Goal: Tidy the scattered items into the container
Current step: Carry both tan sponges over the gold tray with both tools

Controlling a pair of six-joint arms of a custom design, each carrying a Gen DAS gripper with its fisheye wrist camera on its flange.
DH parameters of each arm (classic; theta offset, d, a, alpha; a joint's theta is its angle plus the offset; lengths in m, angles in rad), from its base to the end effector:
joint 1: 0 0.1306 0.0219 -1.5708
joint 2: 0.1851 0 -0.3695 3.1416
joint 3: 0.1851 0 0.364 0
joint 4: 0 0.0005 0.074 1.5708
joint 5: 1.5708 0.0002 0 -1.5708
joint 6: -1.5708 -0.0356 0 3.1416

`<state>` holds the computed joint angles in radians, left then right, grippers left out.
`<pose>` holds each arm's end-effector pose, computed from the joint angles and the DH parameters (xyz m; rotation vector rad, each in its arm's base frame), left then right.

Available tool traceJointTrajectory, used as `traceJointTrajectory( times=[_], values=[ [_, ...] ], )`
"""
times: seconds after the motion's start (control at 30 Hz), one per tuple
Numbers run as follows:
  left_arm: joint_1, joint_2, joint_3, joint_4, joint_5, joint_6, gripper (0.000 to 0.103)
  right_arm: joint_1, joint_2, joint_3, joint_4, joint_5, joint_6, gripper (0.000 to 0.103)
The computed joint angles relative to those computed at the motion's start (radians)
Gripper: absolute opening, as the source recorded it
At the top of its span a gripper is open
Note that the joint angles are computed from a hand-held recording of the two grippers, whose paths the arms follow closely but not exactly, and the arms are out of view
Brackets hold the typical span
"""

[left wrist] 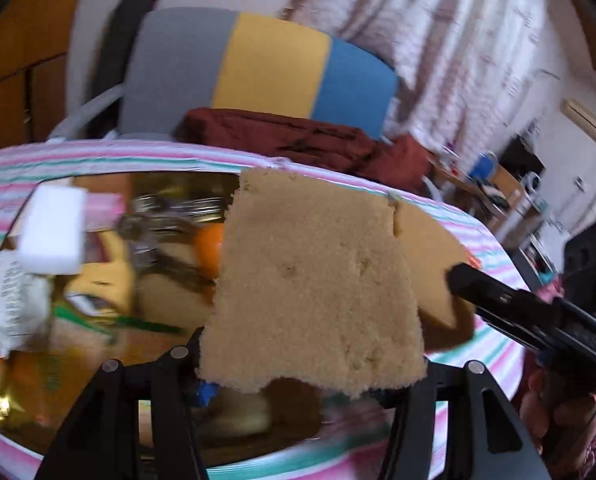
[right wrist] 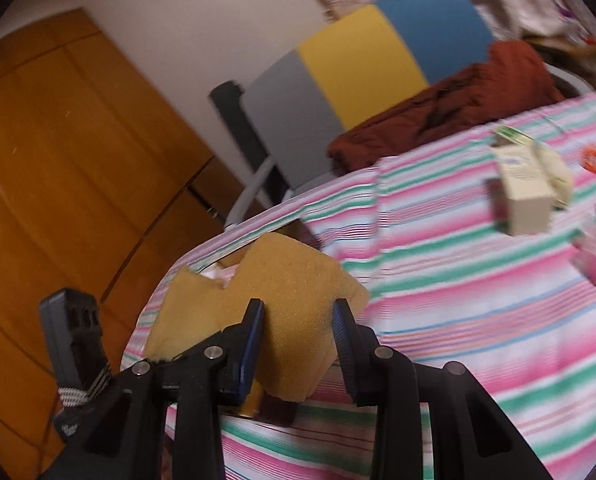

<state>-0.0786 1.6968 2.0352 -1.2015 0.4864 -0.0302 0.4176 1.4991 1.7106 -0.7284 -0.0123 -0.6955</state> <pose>0.5437 -0.0600 0.5229 0.3473 2.3650 -0.6117 0.4706 0.2087 0.5198 0.2918 2.1425 0.6759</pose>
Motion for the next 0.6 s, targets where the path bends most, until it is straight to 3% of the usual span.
traceJointTrajectory(
  times=[0.27,0.4,0.6],
  values=[
    [0.036,0.033,-0.010,-0.070,0.013,-0.022,0.057,0.028,0.168,0.240,-0.107,0.012,0.070,0.035],
    [0.019,0.064,0.018,-0.170,0.001,-0.066,0.059,0.032,0.230,0.335,-0.157,0.003,0.088,0.035],
    [0.008,0.027,-0.028,-0.153,-0.028,-0.117,0.064,0.042,0.288,0.414,-0.204,0.017,0.116,0.034]
  ],
)
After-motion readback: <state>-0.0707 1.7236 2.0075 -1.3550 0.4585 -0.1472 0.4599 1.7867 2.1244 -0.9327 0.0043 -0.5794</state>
